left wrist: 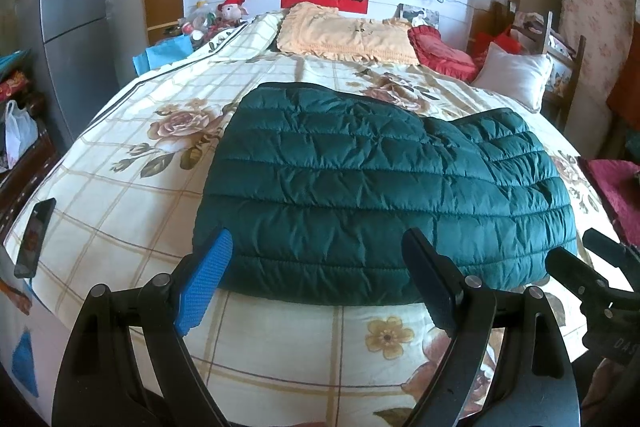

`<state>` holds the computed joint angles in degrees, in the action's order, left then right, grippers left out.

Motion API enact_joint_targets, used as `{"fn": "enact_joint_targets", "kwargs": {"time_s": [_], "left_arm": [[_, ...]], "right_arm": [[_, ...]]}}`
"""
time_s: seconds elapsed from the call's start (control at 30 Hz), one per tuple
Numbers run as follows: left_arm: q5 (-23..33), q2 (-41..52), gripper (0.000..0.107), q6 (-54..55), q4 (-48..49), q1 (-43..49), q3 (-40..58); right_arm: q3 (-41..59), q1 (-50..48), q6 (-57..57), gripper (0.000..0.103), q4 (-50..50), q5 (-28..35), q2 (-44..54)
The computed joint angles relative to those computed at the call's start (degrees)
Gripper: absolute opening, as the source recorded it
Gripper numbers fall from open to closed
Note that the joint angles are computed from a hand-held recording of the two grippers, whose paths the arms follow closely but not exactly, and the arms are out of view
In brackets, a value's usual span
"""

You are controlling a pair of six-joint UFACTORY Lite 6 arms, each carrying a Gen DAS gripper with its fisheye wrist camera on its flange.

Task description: Fold large clothes

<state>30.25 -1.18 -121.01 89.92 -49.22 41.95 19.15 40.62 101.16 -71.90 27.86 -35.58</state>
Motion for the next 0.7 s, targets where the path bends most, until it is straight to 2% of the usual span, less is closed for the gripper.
{"fn": "enact_joint_targets", "kwargs": {"time_s": [0.7], "left_arm": [[-0.4,0.5,0.087,0.1,0.0,0.1,0.3]], "right_arm": [[1.3,0.2,0.1,0.088,0.5,-1.0,1.9]]}}
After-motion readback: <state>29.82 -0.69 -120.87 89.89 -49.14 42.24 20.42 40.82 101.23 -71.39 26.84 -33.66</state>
